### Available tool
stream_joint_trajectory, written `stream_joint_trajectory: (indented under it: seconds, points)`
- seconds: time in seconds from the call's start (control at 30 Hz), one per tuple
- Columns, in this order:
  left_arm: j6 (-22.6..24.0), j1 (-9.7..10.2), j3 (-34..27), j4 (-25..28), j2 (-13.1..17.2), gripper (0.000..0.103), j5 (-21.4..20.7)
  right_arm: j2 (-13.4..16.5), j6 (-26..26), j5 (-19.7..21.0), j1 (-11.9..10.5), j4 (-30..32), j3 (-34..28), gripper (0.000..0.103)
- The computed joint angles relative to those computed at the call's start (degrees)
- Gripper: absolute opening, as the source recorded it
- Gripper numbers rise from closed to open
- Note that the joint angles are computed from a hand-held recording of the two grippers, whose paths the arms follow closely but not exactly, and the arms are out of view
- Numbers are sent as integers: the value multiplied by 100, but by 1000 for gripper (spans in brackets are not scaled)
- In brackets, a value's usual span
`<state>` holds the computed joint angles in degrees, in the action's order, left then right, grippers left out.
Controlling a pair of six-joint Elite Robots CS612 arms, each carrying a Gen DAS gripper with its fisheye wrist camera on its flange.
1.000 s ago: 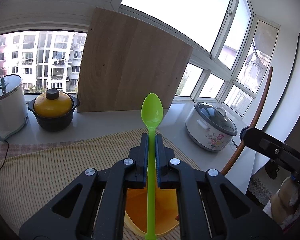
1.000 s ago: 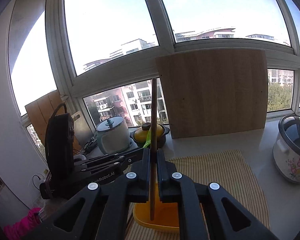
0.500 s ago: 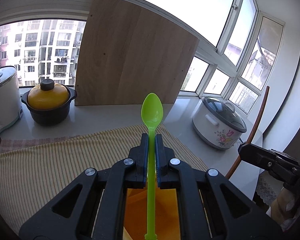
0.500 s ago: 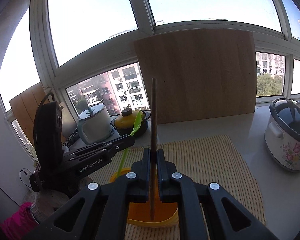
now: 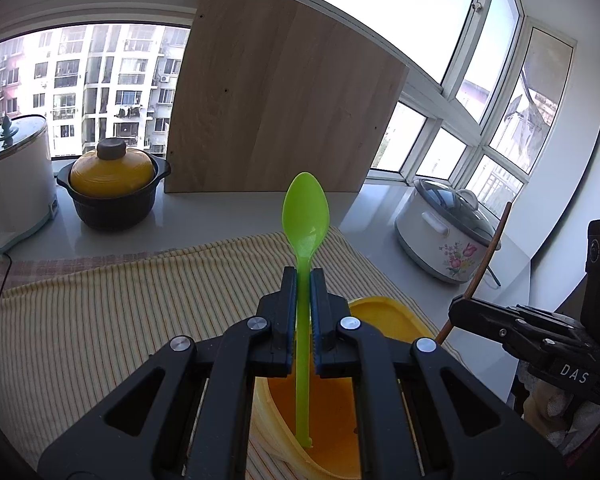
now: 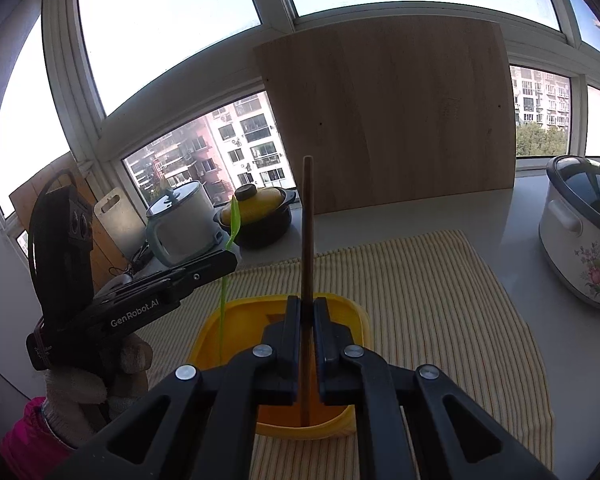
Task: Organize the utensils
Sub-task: 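Open the right tool to drop the chopstick while the left tool releases the spoon into the container, then move both tools back to the chopstick pile on the cloth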
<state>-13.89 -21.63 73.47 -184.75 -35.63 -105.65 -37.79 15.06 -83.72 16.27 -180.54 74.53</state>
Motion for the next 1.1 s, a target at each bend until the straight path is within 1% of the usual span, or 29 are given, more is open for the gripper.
stream_joint_trajectory:
  seconds: [0.1,0.17,0.2,0.23,0.43,0.5,0.57,0.6,0.63,0.67,0.7,0.93,1.1]
  points:
    - [87,8,59,77,-37,4,-77,13,-73,-59,35,32,-6,7]
    - [179,11,127,109,-77,4,-140,12,-115,-128,64,20,6,19]
    - [230,7,166,128,-102,4,-138,13,-123,-145,74,6,12,29]
    - [272,2,210,127,-126,4,-120,9,-121,-162,83,-7,26,31]
    - [359,2,458,8,-254,4,-109,-22,-41,-252,120,-118,104,31]
    - [371,14,521,5,-288,6,-154,-42,-52,-306,132,-167,146,33]
    - [450,13,574,8,-322,20,-124,-69,-74,-329,147,-205,193,34]
    - [482,10,605,-21,-338,23,-93,-80,-83,-333,153,-227,215,38]
    - [506,11,619,-20,-348,30,-80,-90,-93,-340,160,-260,235,43]
    - [498,12,635,-15,-358,37,-69,-98,-93,-362,167,-298,254,45]
    - [475,17,653,-14,-368,38,-73,-108,-90,-383,176,-328,274,46]
    - [437,68,842,-201,-458,38,-26,-171,-123,-375,214,-392,395,46]
    - [394,143,997,-271,-538,38,50,-190,-110,-251,248,-406,434,46]
